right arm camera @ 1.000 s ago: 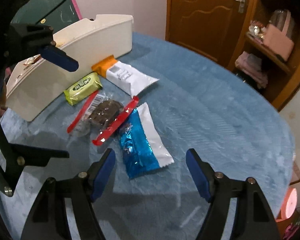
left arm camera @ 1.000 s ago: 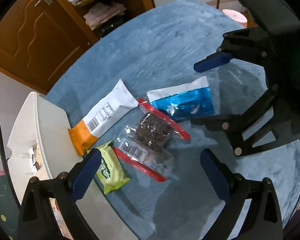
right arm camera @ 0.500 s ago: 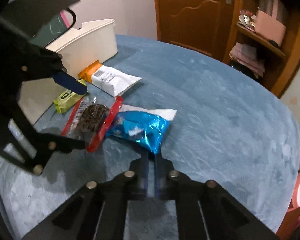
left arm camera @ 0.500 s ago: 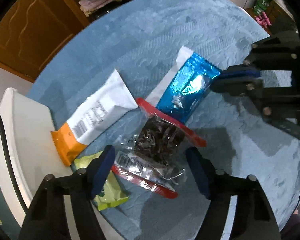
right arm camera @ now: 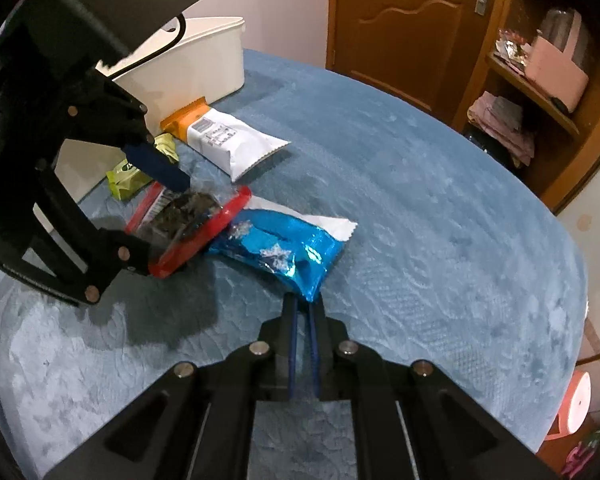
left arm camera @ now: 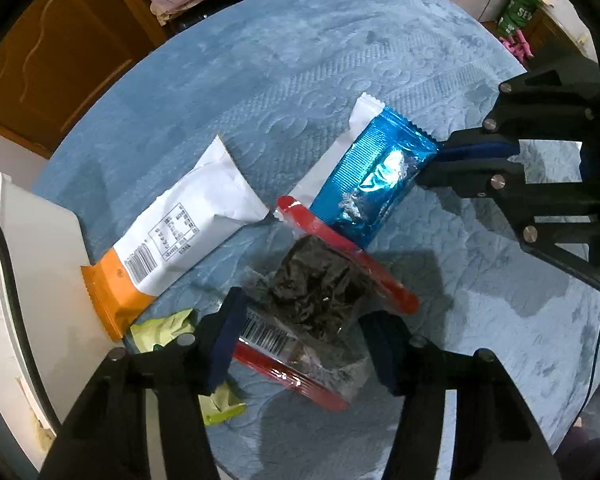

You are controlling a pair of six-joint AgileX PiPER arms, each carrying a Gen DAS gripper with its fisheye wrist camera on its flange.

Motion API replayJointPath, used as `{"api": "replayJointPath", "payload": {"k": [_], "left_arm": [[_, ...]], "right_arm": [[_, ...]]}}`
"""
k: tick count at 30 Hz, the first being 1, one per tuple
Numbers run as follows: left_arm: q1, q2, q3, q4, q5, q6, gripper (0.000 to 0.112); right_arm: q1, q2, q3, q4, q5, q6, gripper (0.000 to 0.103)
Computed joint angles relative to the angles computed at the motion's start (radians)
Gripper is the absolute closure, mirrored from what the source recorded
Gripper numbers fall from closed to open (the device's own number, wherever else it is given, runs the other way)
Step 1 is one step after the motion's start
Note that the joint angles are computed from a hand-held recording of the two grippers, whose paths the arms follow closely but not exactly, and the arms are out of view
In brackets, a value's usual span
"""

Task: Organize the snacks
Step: 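Close the left tool on the dark candy bag while the right tool approaches the blue wrapper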

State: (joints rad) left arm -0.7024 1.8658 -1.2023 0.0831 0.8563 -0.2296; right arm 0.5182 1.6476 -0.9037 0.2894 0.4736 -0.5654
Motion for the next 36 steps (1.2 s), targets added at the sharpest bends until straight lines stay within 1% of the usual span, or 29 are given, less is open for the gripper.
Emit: {"api": "replayJointPath", "payload": {"k": [1,2,5,7,8,9,10,11,12,13,15,18,21,23,25,28,30,32,34,36], "left_arm": [[-0.005,-0.004,0.005,0.007,-0.003,-0.005,0.059],[-0.017,-0.006,0.003,0.014,0.000,-0.019,0.064],[-0.035,-0.030,0.017,0.028,0.000,-0.034,0.072],[-0.037,-0.038,0.012,0.030,0.015,-0.036,0.072],[-0.037,-0.039,0.010,0.029,0.018,-0.038,0.072],[-0.036,-0.043,0.012,0.028,0.018,-0.039,0.072],[-0.035,-0.048,0.015,0.027,0.018,-0.043,0.072],[-0.043,-0.042,0.006,0.030,0.019,-0.057,0.072],[-0.043,-0.045,0.006,0.029,0.019,-0.061,0.072],[-0.038,-0.055,0.011,0.027,0.021,-0.059,0.072],[-0.023,-0.066,0.010,0.004,0.025,-0.038,0.073],[0.011,-0.089,0.009,-0.044,0.033,0.016,0.074],[0.037,-0.117,0.021,-0.079,0.051,0.061,0.074],[0.057,-0.125,0.022,-0.089,0.070,0.072,0.074],[0.078,-0.124,0.020,-0.097,0.084,0.084,0.074],[0.100,-0.119,0.026,-0.116,0.084,0.109,0.074],[0.115,-0.111,0.016,-0.130,0.097,0.133,0.074],[0.119,-0.093,0.009,-0.135,0.097,0.144,0.073],[0.126,-0.071,-0.021,-0.132,0.117,0.156,0.072],[0.130,-0.061,-0.040,-0.134,0.129,0.163,0.070]], "right_arm": [[0.006,0.003,-0.003,-0.017,-0.005,0.011,0.097],[0.011,0.001,-0.002,-0.020,-0.008,0.011,0.097],[0.015,-0.002,-0.005,-0.002,0.000,-0.004,0.097],[0.008,-0.007,-0.007,0.030,0.007,-0.038,0.092],[0.008,-0.011,-0.007,0.028,0.006,-0.035,0.079],[0.007,-0.018,-0.006,0.027,0.006,-0.033,0.058],[0.009,-0.029,0.003,0.032,-0.006,-0.035,0.047],[0.012,-0.045,0.015,0.036,-0.024,-0.038,0.034],[0.016,-0.062,0.027,0.042,-0.042,-0.047,0.032],[0.017,-0.080,0.033,0.058,-0.051,-0.068,0.032],[0.018,-0.085,0.023,0.057,-0.041,-0.073,0.032],[0.050,-0.068,-0.003,-0.040,-0.033,0.005,0.032],[0.075,-0.037,-0.030,-0.082,-0.024,0.026,0.032],[0.074,-0.019,-0.040,-0.028,-0.031,-0.037,0.032],[0.077,0.004,-0.058,-0.014,-0.034,-0.062,0.032],[0.062,0.036,-0.090,0.071,0.001,-0.162,0.032],[0.051,0.050,-0.104,0.102,0.027,-0.202,0.032],[0.039,0.068,-0.122,0.112,0.056,-0.226,0.032],[0.025,0.084,-0.138,0.118,0.092,-0.247,0.032],[0.015,0.089,-0.139,0.120,0.099,-0.265,0.032]]}}
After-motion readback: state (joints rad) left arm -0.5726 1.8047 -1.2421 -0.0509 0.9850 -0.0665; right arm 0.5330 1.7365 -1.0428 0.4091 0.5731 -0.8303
